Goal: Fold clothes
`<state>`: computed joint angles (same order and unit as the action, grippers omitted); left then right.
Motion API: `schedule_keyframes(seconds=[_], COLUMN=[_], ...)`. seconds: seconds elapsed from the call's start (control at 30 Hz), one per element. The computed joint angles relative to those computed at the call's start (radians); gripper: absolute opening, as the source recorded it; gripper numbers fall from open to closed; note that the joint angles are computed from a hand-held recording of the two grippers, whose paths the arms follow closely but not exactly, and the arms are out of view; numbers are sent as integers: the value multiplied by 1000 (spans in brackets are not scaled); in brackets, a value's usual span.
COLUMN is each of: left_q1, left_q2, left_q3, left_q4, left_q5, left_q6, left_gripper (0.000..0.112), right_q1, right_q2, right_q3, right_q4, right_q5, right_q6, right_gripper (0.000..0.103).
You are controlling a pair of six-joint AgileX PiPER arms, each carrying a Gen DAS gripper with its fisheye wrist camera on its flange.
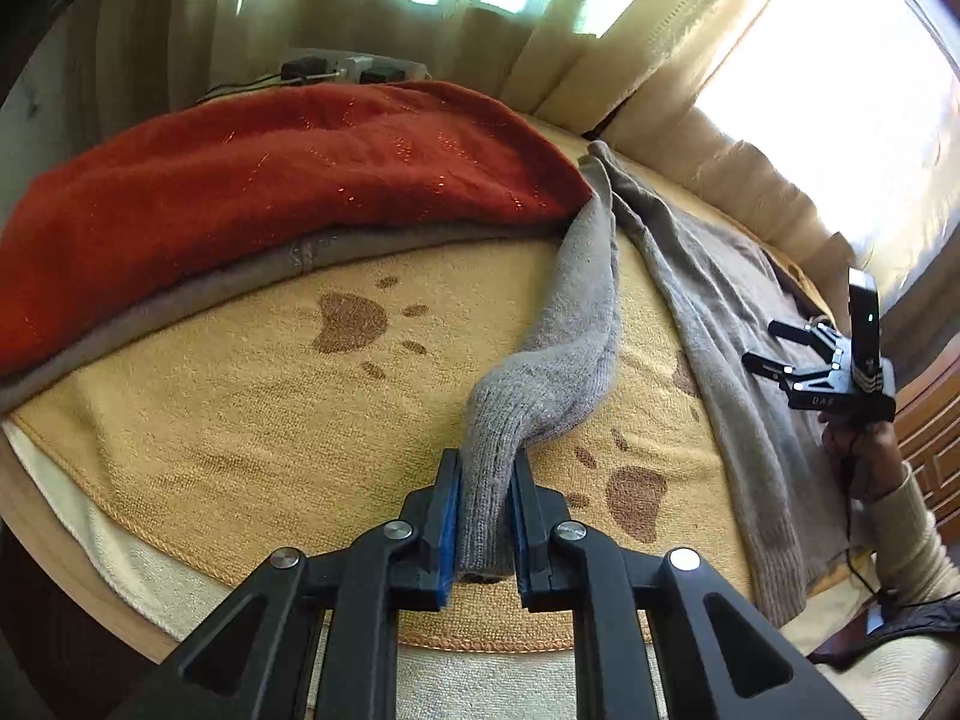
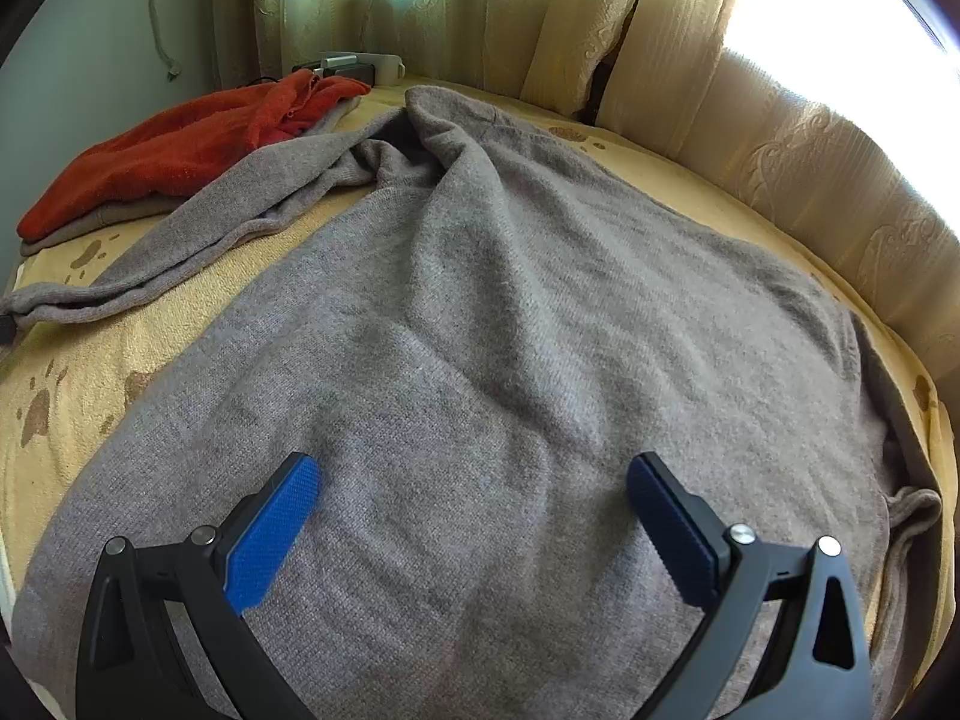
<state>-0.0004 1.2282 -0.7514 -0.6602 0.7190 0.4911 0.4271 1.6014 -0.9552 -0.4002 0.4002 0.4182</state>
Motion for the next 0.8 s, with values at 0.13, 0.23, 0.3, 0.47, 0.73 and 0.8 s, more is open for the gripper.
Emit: schedule_keyframes(seconds=[0.13,0.23,0.3,0.47,0.73,0.8], left_q1=[149,192,213,284,342,347], left_q2=[12,2,4,13,32,33], left_q3=[3,4,5,4,-30,-43], left_q4=[-106,-96,-111,-166,-244,-257], left_q5=[86,92,102,138,174,180], left_q6=[109,116,138,212,322,338], left_gripper=[16,16,16,16,16,16], right_q1=[-10,-16,-19,-30,21,28], right_q2=[0,-1,0,4,62,89], right_q3=[1,4,3,-4,-184,-266], right_q4=[38,59,69,124,8,0], right_q5=[-4,-8,-7,-1,172,208], right_q6=[-37,-57,-66,-117,-84,-106], right_gripper=[103,103,103,103,103,103])
